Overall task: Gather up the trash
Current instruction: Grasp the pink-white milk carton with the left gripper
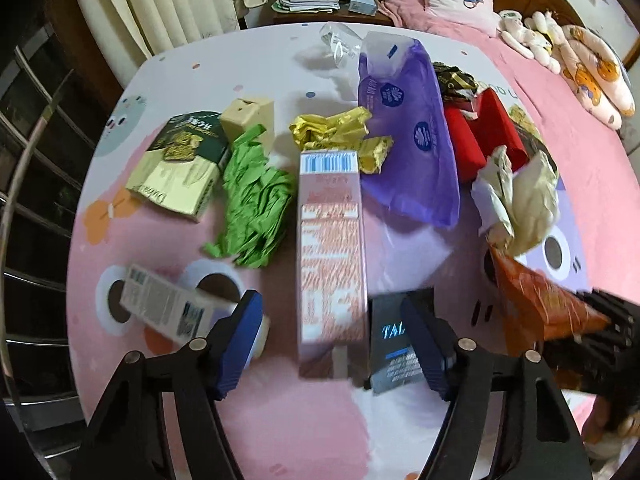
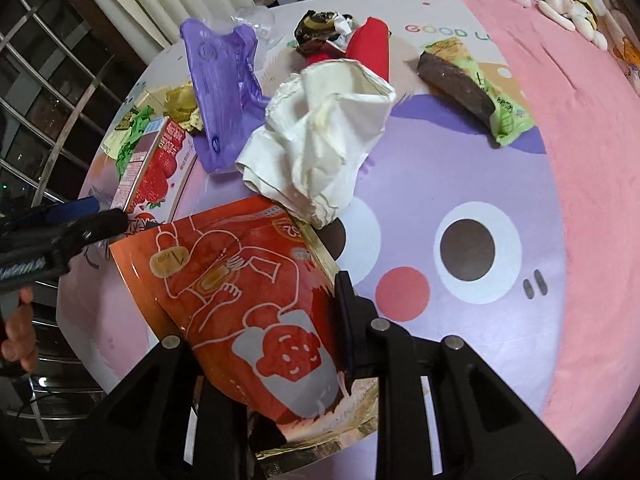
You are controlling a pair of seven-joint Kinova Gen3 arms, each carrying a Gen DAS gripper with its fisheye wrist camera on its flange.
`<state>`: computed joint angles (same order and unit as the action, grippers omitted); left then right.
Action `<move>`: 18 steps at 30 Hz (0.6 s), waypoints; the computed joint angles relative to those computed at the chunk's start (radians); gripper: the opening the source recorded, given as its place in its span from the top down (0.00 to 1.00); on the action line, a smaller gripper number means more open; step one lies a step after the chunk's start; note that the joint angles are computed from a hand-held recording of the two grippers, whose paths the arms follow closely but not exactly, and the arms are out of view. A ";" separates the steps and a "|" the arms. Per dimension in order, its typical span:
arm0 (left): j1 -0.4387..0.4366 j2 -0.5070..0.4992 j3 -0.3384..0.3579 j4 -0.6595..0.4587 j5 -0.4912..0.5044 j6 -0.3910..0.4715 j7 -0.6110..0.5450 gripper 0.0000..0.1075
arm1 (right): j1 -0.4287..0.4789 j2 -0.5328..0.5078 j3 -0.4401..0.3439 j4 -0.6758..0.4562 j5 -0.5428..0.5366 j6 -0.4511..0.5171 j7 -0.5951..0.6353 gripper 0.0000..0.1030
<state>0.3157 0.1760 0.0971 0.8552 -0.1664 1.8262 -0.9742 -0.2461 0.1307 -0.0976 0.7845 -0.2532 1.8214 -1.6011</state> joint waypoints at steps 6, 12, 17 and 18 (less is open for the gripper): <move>-0.044 0.068 -0.019 -0.044 0.076 0.021 0.021 0.63 | 0.008 -0.022 0.003 0.002 -0.017 0.018 -0.003 0.82; -0.037 0.046 -0.021 -0.012 0.073 -0.016 0.031 0.66 | 0.009 -0.050 0.001 0.030 -0.038 0.008 -0.031 0.82; -0.005 0.006 -0.008 -0.027 0.025 0.020 0.029 0.66 | 0.004 -0.072 -0.001 0.032 -0.056 0.021 -0.071 0.82; 0.004 -0.011 -0.002 -0.030 0.019 0.029 0.031 0.66 | 0.001 -0.079 -0.002 0.034 -0.055 0.023 -0.080 0.82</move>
